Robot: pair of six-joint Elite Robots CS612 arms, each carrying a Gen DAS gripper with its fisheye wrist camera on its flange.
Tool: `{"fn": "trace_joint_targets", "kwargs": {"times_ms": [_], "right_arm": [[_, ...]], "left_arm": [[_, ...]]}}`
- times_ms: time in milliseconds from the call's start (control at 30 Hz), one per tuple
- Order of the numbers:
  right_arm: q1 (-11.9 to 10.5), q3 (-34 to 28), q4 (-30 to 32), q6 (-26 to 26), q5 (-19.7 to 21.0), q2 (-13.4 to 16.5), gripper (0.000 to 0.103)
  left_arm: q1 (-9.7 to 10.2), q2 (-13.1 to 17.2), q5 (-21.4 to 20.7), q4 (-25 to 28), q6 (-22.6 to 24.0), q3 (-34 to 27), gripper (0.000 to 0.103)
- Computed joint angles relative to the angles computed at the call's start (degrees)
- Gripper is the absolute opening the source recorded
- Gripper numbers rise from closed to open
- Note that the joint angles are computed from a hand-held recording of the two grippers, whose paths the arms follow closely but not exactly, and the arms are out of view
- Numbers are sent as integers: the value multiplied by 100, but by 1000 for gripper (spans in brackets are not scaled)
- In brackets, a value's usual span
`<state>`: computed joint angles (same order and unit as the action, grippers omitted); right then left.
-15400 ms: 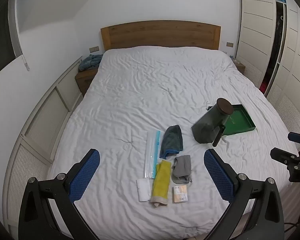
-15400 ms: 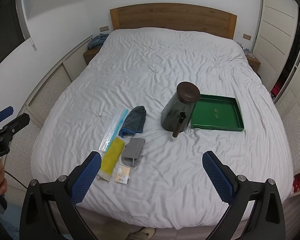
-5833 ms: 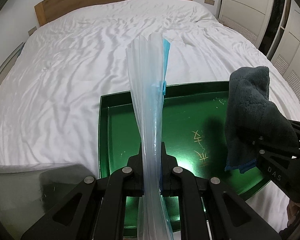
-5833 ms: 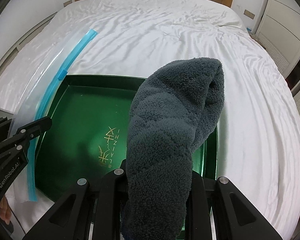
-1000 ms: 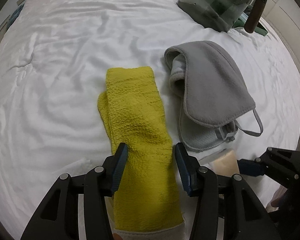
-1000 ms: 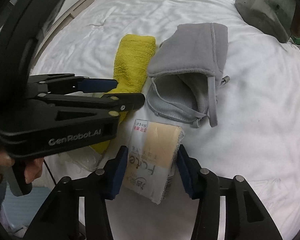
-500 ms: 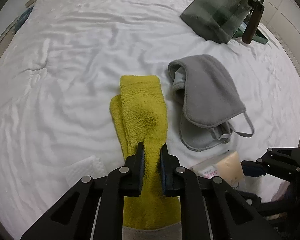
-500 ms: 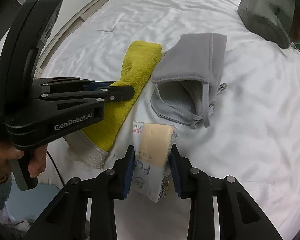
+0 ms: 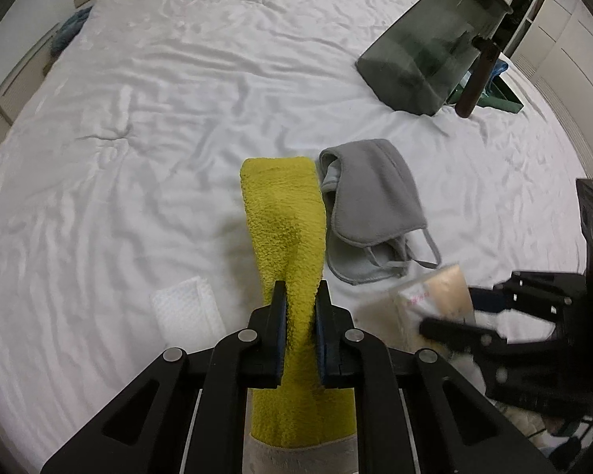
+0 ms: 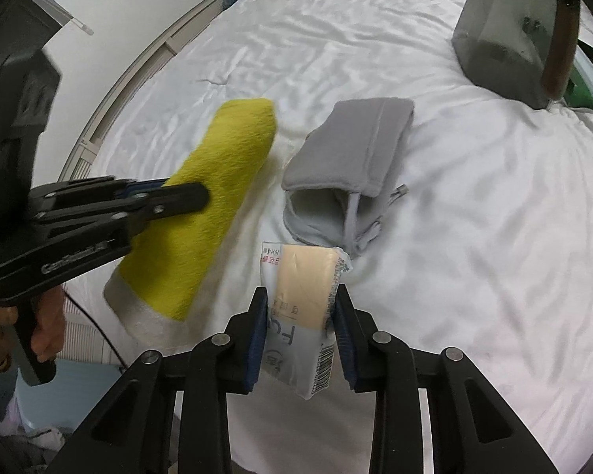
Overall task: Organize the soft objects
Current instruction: 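Carry the yellow towel and soap package to the green tray with both tools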
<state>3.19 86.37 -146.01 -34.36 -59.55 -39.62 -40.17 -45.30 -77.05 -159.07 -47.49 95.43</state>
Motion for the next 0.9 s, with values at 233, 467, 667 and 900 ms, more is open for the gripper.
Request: {"fn": "trace_joint_targets", "kwargs": {"times_ms": [233,467,667,900], "right_arm": [[-183,31,101,-112,48,-149,30],[-407,33,131,-164,-91,-277,30],[-690,-126,33,-65,-273,-321,30],[-1024,-555,-221,39,-410,-207,30]], "left_arm": [[-174,-243,9,330,-159,-40,9],[-318,-225,-91,402,-92,-460,9],[-374,147,-211,398,157,-1190,9],[-368,794,-341,413,467,-2372,9]]}}
